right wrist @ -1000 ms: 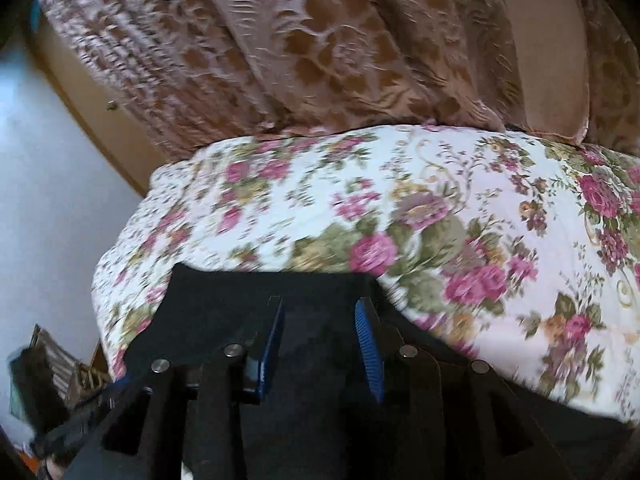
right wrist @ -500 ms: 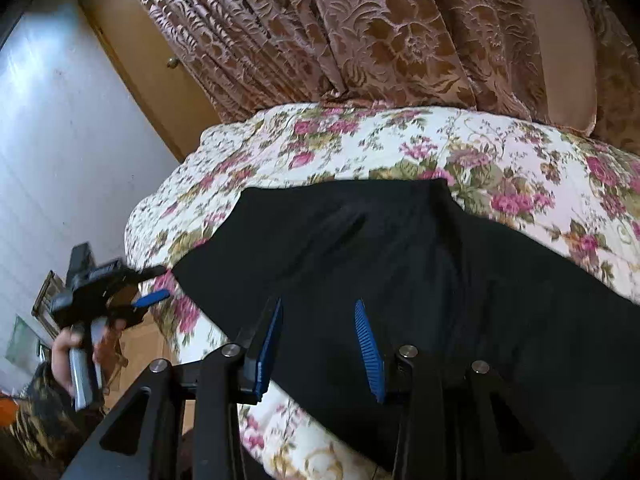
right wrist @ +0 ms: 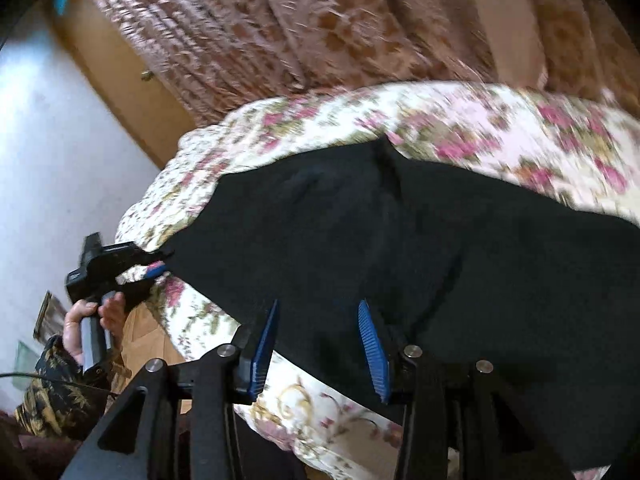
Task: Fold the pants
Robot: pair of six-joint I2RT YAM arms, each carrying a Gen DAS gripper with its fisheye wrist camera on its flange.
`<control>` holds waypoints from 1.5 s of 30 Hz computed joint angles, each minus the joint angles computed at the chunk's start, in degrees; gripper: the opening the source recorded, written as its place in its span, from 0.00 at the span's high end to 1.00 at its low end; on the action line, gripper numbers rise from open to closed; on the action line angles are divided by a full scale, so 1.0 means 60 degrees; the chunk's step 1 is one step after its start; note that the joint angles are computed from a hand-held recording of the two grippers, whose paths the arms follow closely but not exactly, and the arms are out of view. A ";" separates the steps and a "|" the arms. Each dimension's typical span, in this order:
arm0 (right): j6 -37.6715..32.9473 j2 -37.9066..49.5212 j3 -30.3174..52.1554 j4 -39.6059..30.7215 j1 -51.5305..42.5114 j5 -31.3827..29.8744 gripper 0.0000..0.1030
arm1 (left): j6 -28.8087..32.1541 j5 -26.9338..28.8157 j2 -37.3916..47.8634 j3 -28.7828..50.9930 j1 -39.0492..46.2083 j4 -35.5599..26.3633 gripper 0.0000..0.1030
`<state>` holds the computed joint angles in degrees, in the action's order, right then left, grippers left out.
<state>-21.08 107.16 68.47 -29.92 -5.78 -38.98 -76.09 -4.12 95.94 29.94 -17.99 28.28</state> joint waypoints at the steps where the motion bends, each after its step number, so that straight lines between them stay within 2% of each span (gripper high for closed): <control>1: 0.0067 0.0161 0.0055 -0.0070 -0.0055 0.0028 0.60 | 0.0325 -0.0215 -0.0236 0.0153 -0.0156 -0.0244 0.85; 4: 0.0150 0.0499 0.0181 -0.0181 -0.0202 -0.0148 0.59 | 0.1613 -0.0893 -0.0853 0.0883 -0.0754 -0.1088 0.86; 6: 0.0219 0.0624 0.0227 -0.0202 -0.0237 -0.0254 0.59 | 0.2549 -0.1037 -0.1035 0.1462 -0.1243 -0.1233 0.86; 8: 0.0321 0.0710 0.0259 -0.0203 -0.0253 -0.0402 0.55 | 0.3414 -0.0932 -0.0960 0.2077 -0.1687 -0.1270 0.86; 13: 0.0342 0.0507 0.0126 -0.0080 -0.0239 -0.0449 0.53 | 0.5096 0.0163 0.0415 0.4189 -0.2755 -0.1465 0.86; 15: 0.0391 0.0351 0.0097 -0.0061 -0.0346 -0.0745 0.51 | 0.5443 0.0557 0.1156 0.5068 -0.3087 -0.1834 0.86; 17: 0.0381 0.0405 0.0335 -0.0404 -0.0600 -0.1593 0.42 | 0.5747 0.0745 0.1779 0.5792 -0.3388 -0.2275 0.86; 19: 0.0513 0.0484 0.0581 -0.0630 -0.0801 -0.2225 0.38 | 0.5965 0.1036 0.2334 0.6428 -0.3605 -0.2685 0.86; 24: 0.0856 0.1088 0.1607 -0.1465 -0.0937 -0.3409 0.35 | 0.6272 0.1387 0.2936 0.7258 -0.3901 -0.3306 0.86; 28: 0.1435 0.1602 0.2353 -0.1339 -0.0537 -0.3290 0.32 | 0.6470 0.1267 0.3001 0.7476 -0.4119 -0.3628 0.86; 30: 0.1734 0.1989 0.2827 -0.1240 -0.0247 -0.3033 0.34 | 0.6651 0.1123 0.3041 0.7663 -0.4207 -0.3960 0.86; 31: 0.1731 0.2273 0.3273 -0.1440 -0.0094 -0.2918 0.40 | 0.6740 0.1010 0.3044 0.7722 -0.4267 -0.4070 0.86; 32: 0.1632 0.2531 0.3726 -0.1659 0.0033 -0.2763 0.57 | 0.6813 0.0890 0.2982 0.7720 -0.4308 -0.4150 0.85; 34: 0.1469 0.2831 0.4344 -0.1866 0.0351 -0.2006 0.84 | 0.6906 0.0780 0.2718 0.7561 -0.4288 -0.4254 0.79; 36: 0.1203 0.3000 0.4685 -0.2100 0.0502 -0.1800 0.86 | 0.6668 0.1423 0.2069 0.6665 -0.4024 -0.3451 0.73; 38: 0.1166 0.2852 0.4632 -0.1994 0.0485 -0.1852 0.87 | 0.6205 0.1824 0.1166 0.5372 -0.3701 -0.2404 0.72; 40: 0.0947 0.2653 0.4615 -0.2209 0.0259 -0.2335 0.87 | 0.5591 0.1681 0.0367 0.4278 -0.3307 -0.1716 0.71; 45: 0.0394 0.1875 0.4562 -0.2830 -0.0079 -0.3014 0.87 | 0.4600 0.0600 -0.0226 0.3462 -0.2509 -0.2128 0.71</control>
<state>-18.71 118.41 95.85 -46.90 -6.25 -57.06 -48.49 -0.52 94.59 50.71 -33.04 15.51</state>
